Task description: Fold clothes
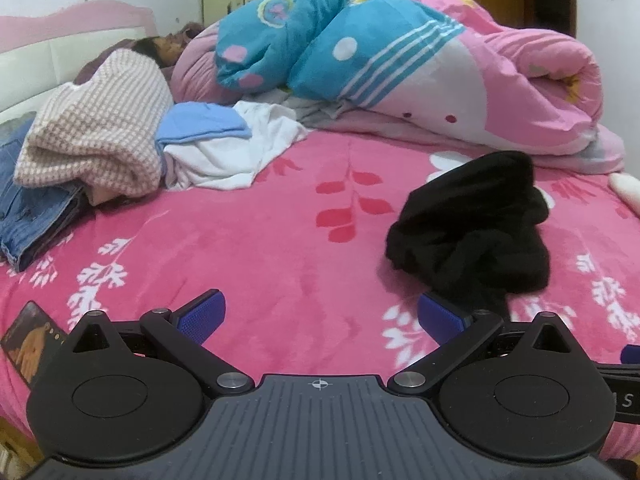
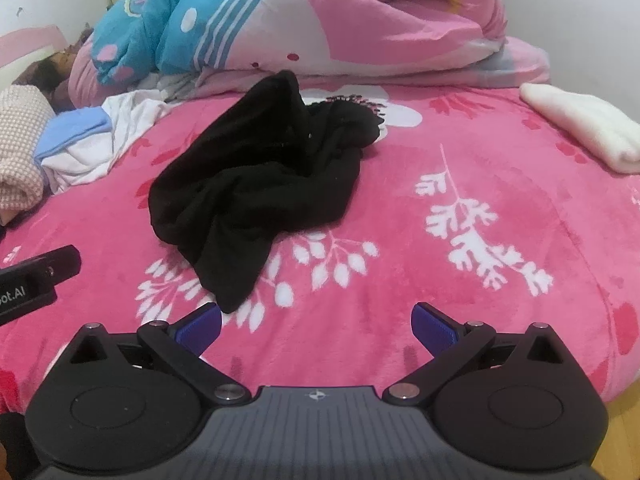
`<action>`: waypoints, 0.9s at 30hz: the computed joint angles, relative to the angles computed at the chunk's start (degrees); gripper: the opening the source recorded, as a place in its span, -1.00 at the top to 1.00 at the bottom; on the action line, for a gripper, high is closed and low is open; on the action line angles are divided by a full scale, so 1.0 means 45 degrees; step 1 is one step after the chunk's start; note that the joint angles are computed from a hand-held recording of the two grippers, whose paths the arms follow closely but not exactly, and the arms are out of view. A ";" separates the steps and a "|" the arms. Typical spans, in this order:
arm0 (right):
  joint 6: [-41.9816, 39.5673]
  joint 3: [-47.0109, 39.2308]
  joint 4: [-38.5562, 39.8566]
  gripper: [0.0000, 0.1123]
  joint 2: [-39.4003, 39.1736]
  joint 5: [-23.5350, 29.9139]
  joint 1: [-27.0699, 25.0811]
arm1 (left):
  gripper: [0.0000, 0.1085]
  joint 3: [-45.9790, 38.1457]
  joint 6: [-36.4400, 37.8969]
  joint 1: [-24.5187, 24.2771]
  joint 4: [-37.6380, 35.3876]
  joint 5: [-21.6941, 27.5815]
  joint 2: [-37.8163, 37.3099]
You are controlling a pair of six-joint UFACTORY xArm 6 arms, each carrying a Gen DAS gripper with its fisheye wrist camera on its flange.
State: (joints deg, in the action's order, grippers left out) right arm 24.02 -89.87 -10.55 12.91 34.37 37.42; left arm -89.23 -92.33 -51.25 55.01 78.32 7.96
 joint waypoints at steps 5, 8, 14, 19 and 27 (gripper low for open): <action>0.0095 -0.0172 -0.0284 -0.83 0.0096 0.0231 0.0085 | -0.90 0.1085 -0.0522 0.0501 -0.0508 -0.0799 -0.0883; 0.0413 -0.0162 -0.0691 -0.83 0.0130 0.0141 0.0185 | -0.90 0.0897 -0.0406 0.0382 -0.0332 -0.0253 -0.0614; 0.0531 -0.0140 -0.0792 -0.83 0.0010 0.0139 0.0240 | -0.89 0.0389 -0.0255 0.0069 -0.0049 0.0468 -0.0249; 0.0648 -0.0099 -0.0951 -0.83 -0.0106 0.0152 0.0286 | -0.90 0.0262 -0.0254 -0.0002 -0.0039 0.0664 -0.0198; 0.0785 -0.0021 -0.1067 -0.83 -0.0281 0.0196 0.0319 | -0.90 0.0152 -0.0169 -0.0047 -0.0090 0.0769 -0.0184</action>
